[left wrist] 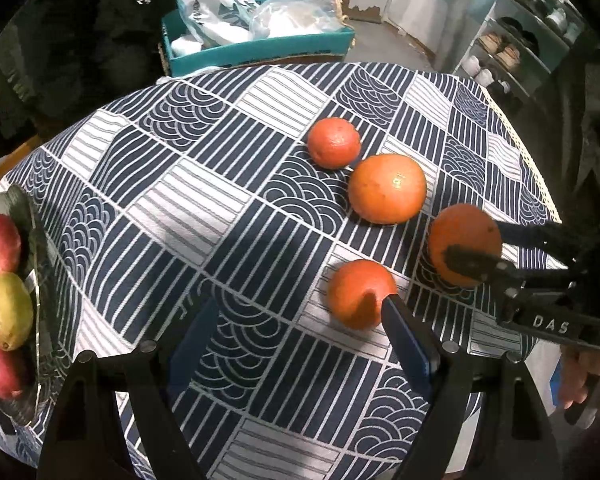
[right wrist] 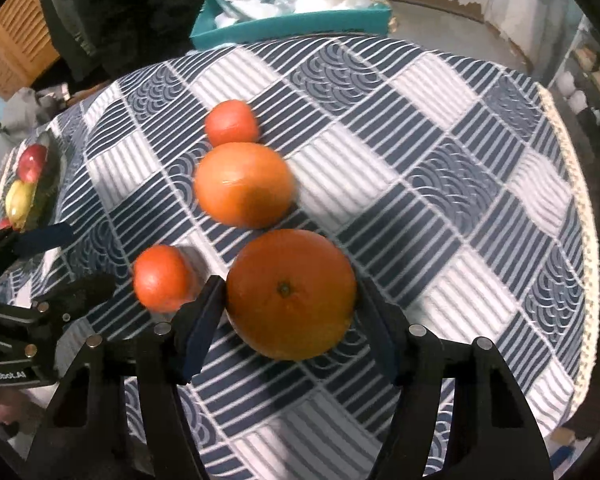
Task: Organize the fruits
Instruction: 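Close the right gripper on the large orange while the left gripper closes on the smaller orange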
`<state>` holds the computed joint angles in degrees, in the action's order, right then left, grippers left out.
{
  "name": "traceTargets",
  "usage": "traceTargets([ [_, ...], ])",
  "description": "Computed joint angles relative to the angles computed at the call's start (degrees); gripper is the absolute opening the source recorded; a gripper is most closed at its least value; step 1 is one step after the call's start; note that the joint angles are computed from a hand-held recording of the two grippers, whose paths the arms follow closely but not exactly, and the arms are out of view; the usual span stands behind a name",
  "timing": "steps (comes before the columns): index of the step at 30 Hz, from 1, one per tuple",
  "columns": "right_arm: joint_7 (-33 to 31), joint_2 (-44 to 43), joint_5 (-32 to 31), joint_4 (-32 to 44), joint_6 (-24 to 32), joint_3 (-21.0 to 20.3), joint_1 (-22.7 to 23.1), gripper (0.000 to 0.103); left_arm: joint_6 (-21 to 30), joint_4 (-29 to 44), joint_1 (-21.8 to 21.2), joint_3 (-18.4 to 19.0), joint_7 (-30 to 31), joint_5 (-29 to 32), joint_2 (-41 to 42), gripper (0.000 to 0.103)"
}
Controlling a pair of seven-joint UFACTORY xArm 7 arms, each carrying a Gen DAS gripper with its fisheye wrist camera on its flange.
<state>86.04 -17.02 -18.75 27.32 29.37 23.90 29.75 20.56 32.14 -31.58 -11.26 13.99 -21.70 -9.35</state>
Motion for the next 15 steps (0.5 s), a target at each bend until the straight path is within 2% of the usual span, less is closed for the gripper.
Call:
traceTargets([
  [5, 0.63, -1.45, -0.52, -1.24, 2.01, 0.25, -0.42, 0.067, -0.54, 1.18, -0.37, -0.57, 0.21, -0.03, 2.14, 0.085],
  [9, 0.78, -0.17, -0.31, -2.16, 0.25, -0.09, -0.45, 0.068, -0.26, 2.14, -0.72, -0.65, 2.4, -3.11, 3.61, 0.085],
  [15, -0.1, -0.77, 0.78, -2.71, -0.23, -0.54, 0.25, 0.069, -0.08, 3.77, -0.32, -1.98, 2.71, -3.81, 6.3, 0.085],
])
